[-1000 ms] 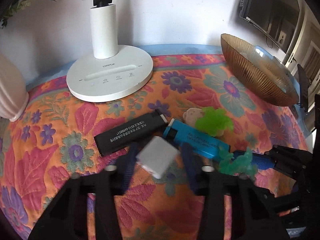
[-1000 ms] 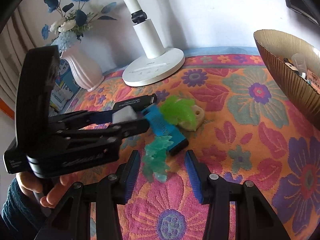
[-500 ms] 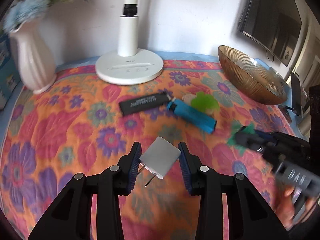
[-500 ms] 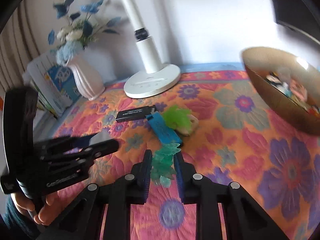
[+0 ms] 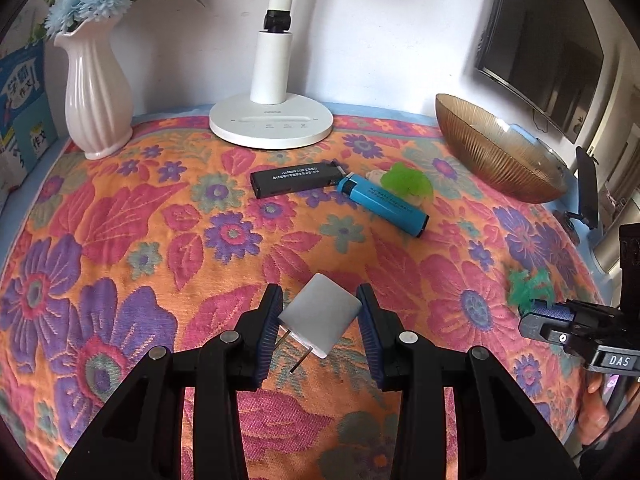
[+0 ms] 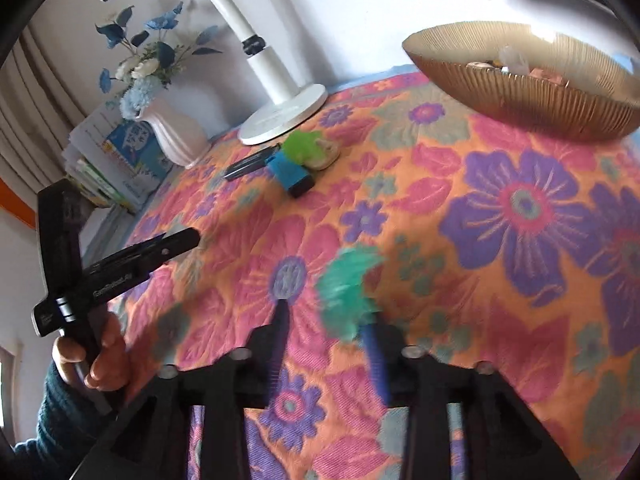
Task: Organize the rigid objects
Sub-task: 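Lift charger and green figure and carry them toward the amber bowl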
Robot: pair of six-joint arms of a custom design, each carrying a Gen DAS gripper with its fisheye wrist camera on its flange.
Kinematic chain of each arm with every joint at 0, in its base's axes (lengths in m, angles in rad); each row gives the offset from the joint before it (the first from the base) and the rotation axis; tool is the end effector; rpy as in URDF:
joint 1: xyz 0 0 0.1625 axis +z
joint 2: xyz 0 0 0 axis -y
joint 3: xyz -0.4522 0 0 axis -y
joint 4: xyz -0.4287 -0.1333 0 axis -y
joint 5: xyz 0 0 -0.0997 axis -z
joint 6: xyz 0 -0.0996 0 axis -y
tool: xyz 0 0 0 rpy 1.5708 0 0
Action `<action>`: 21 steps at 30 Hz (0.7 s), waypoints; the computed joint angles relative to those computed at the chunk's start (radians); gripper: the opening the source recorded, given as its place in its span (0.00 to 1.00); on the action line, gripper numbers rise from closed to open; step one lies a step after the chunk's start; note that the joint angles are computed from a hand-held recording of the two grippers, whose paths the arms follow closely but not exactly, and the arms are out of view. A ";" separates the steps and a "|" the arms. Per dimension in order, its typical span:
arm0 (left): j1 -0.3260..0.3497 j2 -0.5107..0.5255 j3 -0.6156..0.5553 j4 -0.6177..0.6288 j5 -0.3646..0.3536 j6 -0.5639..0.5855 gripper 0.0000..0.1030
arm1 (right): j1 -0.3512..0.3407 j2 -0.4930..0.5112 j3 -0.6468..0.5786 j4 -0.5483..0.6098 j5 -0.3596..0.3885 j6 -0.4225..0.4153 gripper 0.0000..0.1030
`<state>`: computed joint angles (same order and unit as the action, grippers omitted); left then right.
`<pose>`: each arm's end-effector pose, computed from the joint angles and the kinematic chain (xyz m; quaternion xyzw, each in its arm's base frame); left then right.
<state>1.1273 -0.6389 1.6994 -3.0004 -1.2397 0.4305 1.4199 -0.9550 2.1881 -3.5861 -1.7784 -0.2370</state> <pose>-0.1504 -0.7028 0.0062 0.3829 0.8913 -0.1820 0.1608 0.0299 -0.5534 0.1283 0.0001 -0.9204 0.3536 0.1671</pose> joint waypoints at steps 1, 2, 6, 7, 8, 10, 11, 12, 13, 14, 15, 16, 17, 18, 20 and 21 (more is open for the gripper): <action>0.000 0.000 0.001 -0.002 -0.003 0.004 0.34 | 0.002 0.003 0.003 -0.012 -0.001 0.001 0.41; 0.000 -0.001 0.003 -0.005 -0.004 0.006 0.34 | 0.011 0.007 -0.003 -0.011 -0.024 0.008 0.41; -0.001 0.000 0.004 -0.006 0.001 0.010 0.34 | 0.065 0.046 -0.050 -0.026 -0.201 0.044 0.41; -0.002 0.000 0.004 -0.005 0.004 0.010 0.34 | 0.069 0.049 -0.056 -0.024 -0.230 0.061 0.41; -0.003 0.001 0.004 -0.004 0.008 0.010 0.34 | 0.073 0.049 -0.062 -0.015 -0.251 0.083 0.41; -0.004 0.003 0.003 -0.004 0.014 0.012 0.34 | 0.075 0.042 -0.060 -0.011 -0.271 0.107 0.41; -0.005 0.004 0.002 -0.004 0.017 0.012 0.34 | 0.082 0.045 -0.061 -0.022 -0.306 0.107 0.42; -0.005 0.005 0.001 -0.003 0.021 0.012 0.34 | 0.088 0.050 -0.065 -0.037 -0.340 0.096 0.44; -0.006 0.007 0.000 -0.004 0.024 0.012 0.34 | 0.089 0.054 -0.069 -0.045 -0.358 0.083 0.51; -0.006 0.008 -0.001 -0.004 0.027 0.013 0.34 | 0.086 0.052 -0.071 -0.040 -0.358 0.080 0.54; -0.006 0.009 -0.001 -0.005 0.031 0.014 0.34 | 0.079 0.048 -0.073 -0.032 -0.345 0.087 0.54; -0.007 0.010 -0.001 -0.011 0.037 0.016 0.34 | 0.075 0.046 -0.075 -0.030 -0.335 0.091 0.54; -0.009 0.012 0.001 -0.022 0.044 0.020 0.34 | 0.073 0.050 -0.078 -0.037 -0.331 0.085 0.54; -0.012 0.013 0.005 -0.035 0.052 0.027 0.34 | 0.077 0.064 -0.088 -0.051 -0.347 0.068 0.53; -0.018 0.014 0.013 -0.052 0.065 0.039 0.34 | 0.099 0.099 -0.111 -0.089 -0.427 0.030 0.32; -0.022 0.013 0.016 -0.057 0.074 0.041 0.34 | 0.107 0.112 -0.118 -0.105 -0.458 0.010 0.32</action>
